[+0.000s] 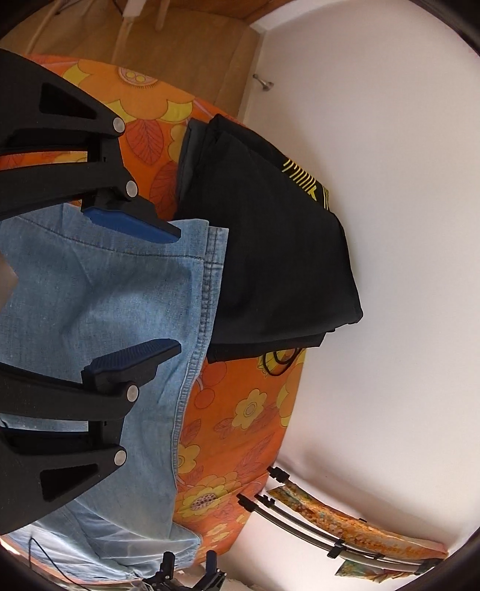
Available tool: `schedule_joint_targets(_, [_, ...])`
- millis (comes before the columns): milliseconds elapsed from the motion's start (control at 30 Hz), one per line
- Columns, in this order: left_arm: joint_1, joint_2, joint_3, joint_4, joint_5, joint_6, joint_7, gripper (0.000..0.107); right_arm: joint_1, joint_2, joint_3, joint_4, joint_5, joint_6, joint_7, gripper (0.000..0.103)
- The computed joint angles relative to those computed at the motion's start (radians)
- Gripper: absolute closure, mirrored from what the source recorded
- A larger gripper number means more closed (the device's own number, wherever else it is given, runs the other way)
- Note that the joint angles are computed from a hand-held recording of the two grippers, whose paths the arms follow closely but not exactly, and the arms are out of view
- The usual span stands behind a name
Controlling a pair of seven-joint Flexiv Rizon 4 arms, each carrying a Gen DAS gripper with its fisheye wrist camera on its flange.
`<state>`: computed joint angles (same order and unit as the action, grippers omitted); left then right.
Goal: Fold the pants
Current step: 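Move the left tool to the jeans waistband and close on it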
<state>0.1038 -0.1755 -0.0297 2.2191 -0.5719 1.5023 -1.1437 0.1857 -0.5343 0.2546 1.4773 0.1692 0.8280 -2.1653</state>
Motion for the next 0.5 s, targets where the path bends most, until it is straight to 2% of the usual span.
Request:
schedule_joint_targets(67, [-0.011, -0.022, 0.020, -0.022, 0.039, -0.006, -0.028, 0.048, 0.007, -0.026, 0.004, -0.023, -0.005, -0.023, -0.010, 0.004])
schedule_joint_targets(133, [-0.054, -0.051, 0.092, -0.060, 0.159, -0.010, -0.119, 0.040, 0.018, -0.043, 0.002, -0.030, -0.020, -0.029, -0.022, 0.004])
schedule_joint_targets(233, [-0.079, -0.079, 0.154, -0.104, 0.286, -0.028, -0.218, 0.039, 0.018, -0.056, 0.006, -0.039, -0.025, -0.045, -0.040, 0.004])
schedule_joint_targets(367, [-0.036, -0.102, 0.125, -0.118, 0.311, -0.018, -0.238, 0.039, 0.016, -0.061, 0.001, -0.042, -0.031, -0.067, -0.056, 0.004])
schedule_joint_targets(433, [0.007, -0.112, 0.074, -0.110, 0.271, -0.012, -0.215, 0.039, 0.016, -0.064, -0.006, -0.043, -0.036, -0.070, -0.050, 0.004])
schedule_joint_targets(500, [0.018, -0.124, 0.059, -0.110, 0.251, -0.011, -0.222, 0.039, 0.010, -0.068, -0.006, -0.051, -0.029, -0.083, -0.045, 0.004])
